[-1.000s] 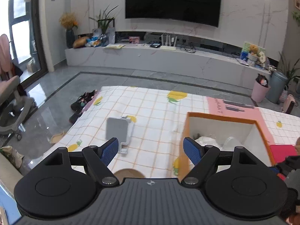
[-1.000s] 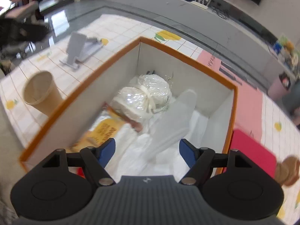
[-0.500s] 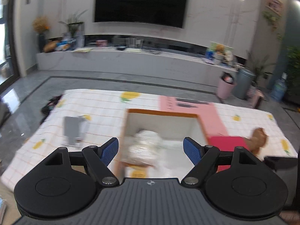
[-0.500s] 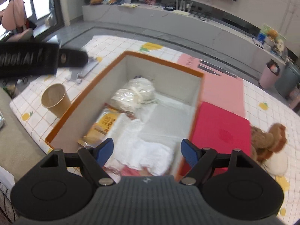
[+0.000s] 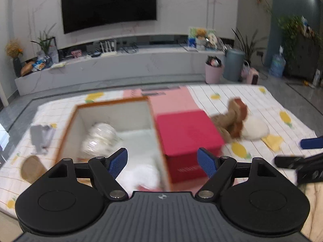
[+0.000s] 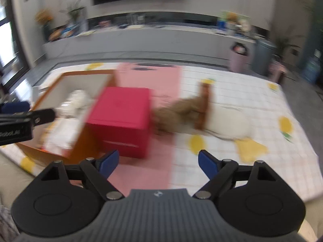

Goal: Organize soft objects
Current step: 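Move both tools back from the shoebox to the brown items on the bed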

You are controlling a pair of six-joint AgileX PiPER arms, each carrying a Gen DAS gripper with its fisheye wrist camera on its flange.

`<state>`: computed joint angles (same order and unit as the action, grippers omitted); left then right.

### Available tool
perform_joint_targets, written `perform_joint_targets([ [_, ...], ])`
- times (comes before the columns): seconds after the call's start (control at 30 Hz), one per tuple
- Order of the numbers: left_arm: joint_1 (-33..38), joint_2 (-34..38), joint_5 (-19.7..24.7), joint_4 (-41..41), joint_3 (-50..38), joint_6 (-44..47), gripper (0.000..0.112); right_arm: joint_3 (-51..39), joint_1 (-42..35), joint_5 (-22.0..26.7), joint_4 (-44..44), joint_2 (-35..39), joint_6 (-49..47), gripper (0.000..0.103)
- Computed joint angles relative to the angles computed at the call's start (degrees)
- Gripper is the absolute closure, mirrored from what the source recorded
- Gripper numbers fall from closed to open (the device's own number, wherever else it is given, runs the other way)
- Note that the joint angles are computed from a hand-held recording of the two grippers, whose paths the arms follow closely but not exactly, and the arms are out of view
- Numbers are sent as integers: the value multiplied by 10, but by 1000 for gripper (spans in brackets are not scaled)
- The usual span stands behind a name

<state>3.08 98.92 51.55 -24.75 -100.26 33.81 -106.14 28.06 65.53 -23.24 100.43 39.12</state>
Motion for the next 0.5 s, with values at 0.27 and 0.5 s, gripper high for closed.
perform_joint_targets([
  [0.27,-83,-34,-86,-35,136,42,20,303,-121,-157,-19,-143,88,19],
  [0.5,-185,-2,-223,-35,161,20,20,342,-125,-210,-154,-104,80,19],
])
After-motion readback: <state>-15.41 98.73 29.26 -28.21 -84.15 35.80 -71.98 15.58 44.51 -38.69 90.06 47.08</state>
